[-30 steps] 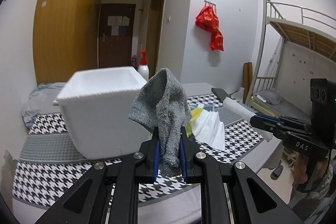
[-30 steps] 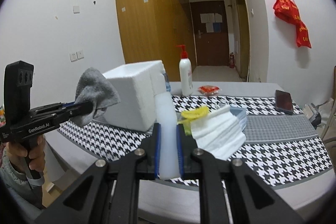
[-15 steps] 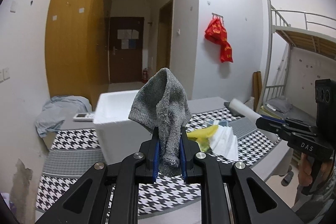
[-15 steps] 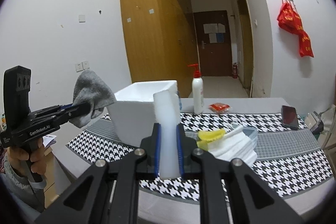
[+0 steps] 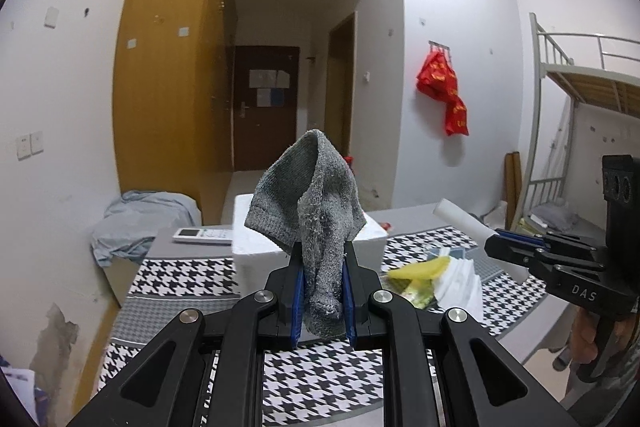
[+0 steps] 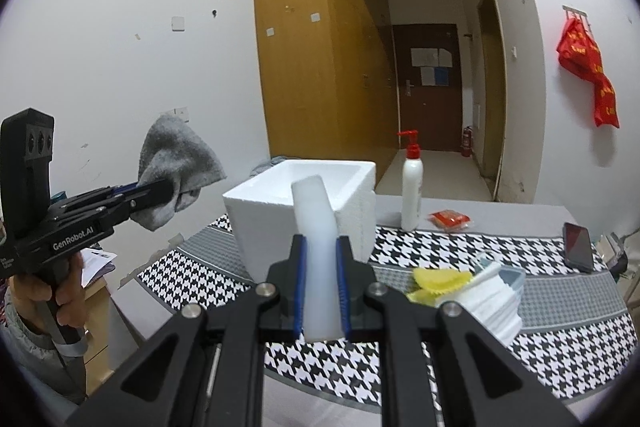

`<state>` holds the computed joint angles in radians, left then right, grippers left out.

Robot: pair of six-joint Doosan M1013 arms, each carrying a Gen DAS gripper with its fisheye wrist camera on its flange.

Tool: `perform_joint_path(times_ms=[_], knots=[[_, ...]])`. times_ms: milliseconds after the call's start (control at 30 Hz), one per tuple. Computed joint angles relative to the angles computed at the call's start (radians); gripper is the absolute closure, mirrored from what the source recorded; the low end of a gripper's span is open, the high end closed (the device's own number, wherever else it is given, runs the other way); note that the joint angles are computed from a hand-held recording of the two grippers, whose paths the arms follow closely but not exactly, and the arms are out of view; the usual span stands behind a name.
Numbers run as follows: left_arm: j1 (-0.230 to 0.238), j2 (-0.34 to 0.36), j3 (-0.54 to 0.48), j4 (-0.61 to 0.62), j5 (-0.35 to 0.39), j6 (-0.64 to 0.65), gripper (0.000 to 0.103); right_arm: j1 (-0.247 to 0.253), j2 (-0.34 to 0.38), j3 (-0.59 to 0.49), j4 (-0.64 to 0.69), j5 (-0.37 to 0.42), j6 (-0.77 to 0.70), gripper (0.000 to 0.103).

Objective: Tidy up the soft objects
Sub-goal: 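Carry the foam roller over the white foam box and open the right tool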

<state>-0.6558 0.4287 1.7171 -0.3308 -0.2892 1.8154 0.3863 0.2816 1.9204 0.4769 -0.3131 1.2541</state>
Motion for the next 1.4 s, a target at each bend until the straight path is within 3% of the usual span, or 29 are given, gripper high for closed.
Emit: perform_joint_path(times_ms=[433, 867, 1400], knots=[[0.014, 0.001, 0.005, -0.085, -0.025, 0.084, 0.086, 0.007, 0.033, -0.061, -0.039, 0.031, -0.014, 0.086], [0.031, 0.021, -0.021, -0.321, -0.05, 0.284, 0.086, -0.006, 0.081, -0.148, -0.082, 0.091, 0.004, 0.086], [0.042, 0.034, -0.031, -0.581, -0.09, 0.497, 0.086, -0.029, 0.152, -0.271, -0.421, 0.179, 0.335, 0.086]])
